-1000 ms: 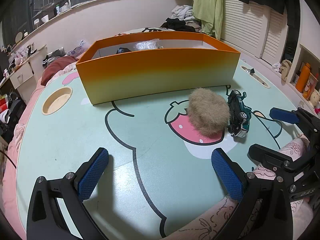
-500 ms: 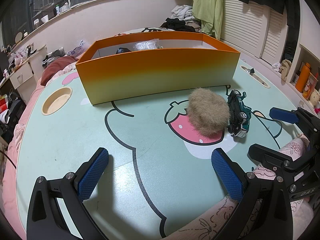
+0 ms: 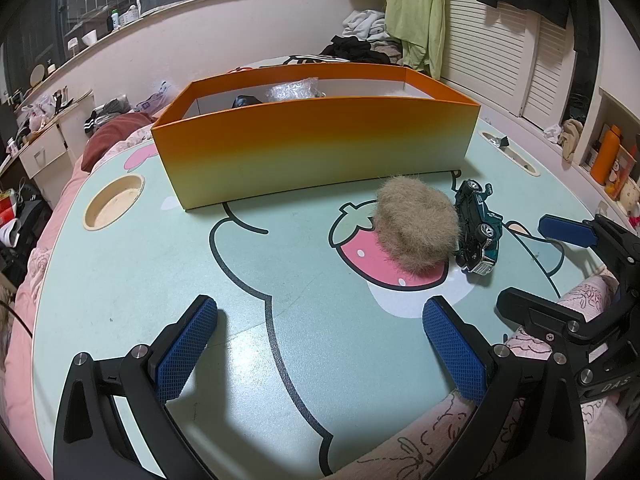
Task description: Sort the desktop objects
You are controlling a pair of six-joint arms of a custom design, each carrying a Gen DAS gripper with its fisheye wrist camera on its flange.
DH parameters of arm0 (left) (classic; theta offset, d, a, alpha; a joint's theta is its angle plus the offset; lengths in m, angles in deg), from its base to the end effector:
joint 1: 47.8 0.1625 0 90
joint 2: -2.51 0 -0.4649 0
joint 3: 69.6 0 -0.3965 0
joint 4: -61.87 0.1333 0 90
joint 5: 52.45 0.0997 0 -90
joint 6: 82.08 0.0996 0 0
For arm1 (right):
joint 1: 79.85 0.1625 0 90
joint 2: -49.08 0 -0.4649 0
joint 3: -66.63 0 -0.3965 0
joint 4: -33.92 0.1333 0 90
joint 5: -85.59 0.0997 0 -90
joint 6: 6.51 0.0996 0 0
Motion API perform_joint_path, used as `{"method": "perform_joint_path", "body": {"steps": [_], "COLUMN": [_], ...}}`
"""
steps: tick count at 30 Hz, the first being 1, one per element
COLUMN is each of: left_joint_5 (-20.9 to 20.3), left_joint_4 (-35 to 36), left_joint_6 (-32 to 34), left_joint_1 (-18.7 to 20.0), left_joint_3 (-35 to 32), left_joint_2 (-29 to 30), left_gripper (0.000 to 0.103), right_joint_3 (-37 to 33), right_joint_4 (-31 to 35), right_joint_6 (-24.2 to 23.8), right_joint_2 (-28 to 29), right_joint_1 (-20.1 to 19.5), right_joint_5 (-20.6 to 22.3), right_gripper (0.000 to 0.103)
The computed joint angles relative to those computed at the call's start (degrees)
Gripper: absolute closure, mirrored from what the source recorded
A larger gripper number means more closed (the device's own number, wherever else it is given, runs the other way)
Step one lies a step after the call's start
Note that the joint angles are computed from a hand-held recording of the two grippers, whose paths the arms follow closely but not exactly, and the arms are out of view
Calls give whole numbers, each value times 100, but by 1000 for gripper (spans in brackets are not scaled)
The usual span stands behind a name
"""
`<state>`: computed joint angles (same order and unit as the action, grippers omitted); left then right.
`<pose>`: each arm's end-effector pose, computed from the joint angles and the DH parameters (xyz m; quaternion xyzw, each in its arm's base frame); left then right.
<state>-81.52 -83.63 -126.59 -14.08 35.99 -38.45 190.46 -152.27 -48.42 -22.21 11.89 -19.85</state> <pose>-0.3865 -0.5229 0.0454 0.1282 0.8505 -0.3457 0.3750 0.1228 -0.5252 0.2875 0.2956 -0.8725 0.3032 0.2436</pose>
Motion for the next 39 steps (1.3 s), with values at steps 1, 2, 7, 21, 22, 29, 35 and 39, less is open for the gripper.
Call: {"method": "perform_joint_path", "body": {"steps": [1,2,7,21,22,29,35,39], "left_joint_5": [-1,0,1,4,4,7,6,9], "left_joint_4": [-1,4,7,16,18,30,23,33], "left_joint_6": [-4,-6,-23,-27,-40,-46,-59,-58], "left_joint_1": [-2,-1,-9,-6,-12,-11,-16,-14], "left_joint_3": [6,1,19,10,23,10,23,17], "left_joint_2": [-2,-1,-8,-6,-10,-6,-8,-8], "left_gripper": [1,1,1,1,1,1,1,1], "right_joint_3": [0,0,2,6,8,-27,-132,-360], "right_joint_4": [0,0,-2,-6,-7,115,510,1062], "right_joint_6": [2,2,-1,-9,-6,71,254,639], "right_joint_2": [0,0,-1,-4,-5,-54,-148,-190], "right_joint_1": [2,2,0,-8,-7,-77,-101,-86], "right_joint_5": [-2,-2,0,11,10,287,517,777], "right_gripper": [0,0,0,0,0,0,0,0]}}
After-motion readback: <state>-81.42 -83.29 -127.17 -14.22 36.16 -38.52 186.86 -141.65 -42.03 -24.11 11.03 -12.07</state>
